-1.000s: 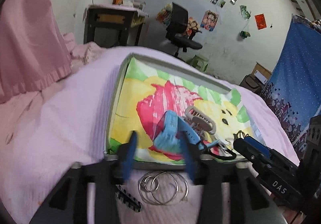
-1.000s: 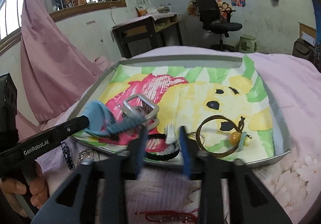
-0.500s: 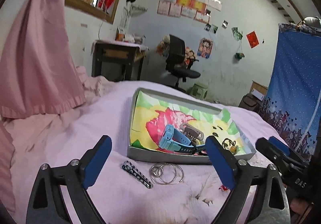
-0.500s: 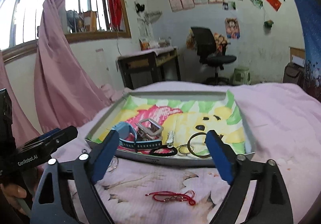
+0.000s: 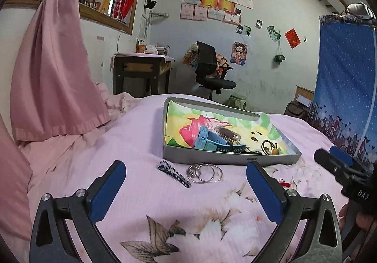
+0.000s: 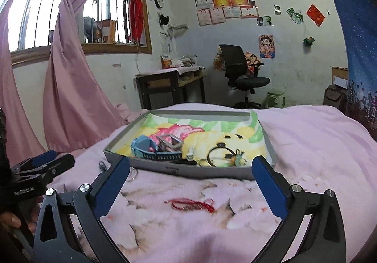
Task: Organize jewelry
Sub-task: 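Withdraw both tools toward the red string bracelet and black beaded hair tie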
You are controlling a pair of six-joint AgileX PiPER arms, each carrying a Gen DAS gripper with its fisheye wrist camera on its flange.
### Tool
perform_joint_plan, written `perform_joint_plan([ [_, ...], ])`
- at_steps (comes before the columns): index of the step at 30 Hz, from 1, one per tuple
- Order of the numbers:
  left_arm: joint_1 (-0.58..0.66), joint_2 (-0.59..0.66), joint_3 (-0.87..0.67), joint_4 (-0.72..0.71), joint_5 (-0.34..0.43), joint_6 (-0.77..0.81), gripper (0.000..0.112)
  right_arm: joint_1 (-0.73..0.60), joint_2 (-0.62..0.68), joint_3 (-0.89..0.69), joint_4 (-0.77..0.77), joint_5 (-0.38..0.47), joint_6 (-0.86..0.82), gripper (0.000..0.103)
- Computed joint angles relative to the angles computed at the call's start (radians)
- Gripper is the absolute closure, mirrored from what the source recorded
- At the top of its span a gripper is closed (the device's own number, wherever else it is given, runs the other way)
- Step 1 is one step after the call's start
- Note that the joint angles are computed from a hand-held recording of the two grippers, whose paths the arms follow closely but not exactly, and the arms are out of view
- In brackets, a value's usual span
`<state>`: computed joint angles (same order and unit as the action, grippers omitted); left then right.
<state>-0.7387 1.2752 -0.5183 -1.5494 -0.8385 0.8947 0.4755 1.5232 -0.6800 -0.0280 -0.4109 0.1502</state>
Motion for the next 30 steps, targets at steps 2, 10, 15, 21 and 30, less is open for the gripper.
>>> perform_joint_plan([
  [2,0.008,-0.003,0.007,0.000,0.010,-0.003,0.009,-0.002,0.001,0.006,-0.003,0.003,-0.011,0.001],
  [10,0.086,0.014,0.006,-0.041,0.117,0.032,0.009,-0.050,0.050,-0.037,-0.218,0.103,0.195,0.001],
  [15,0.111,0.027,0.002,-0.058,0.154,0.042,0.009,-0.050,0.081,-0.059,-0.244,0.125,0.234,0.001],
  [21,0.158,0.038,-0.007,-0.079,0.215,0.065,0.009,-0.029,0.096,-0.072,-0.186,0.144,0.173,0.001],
  [30,0.232,0.065,-0.033,-0.132,0.306,0.142,0.009,-0.023,0.128,-0.107,-0.236,0.184,0.221,0.001],
])
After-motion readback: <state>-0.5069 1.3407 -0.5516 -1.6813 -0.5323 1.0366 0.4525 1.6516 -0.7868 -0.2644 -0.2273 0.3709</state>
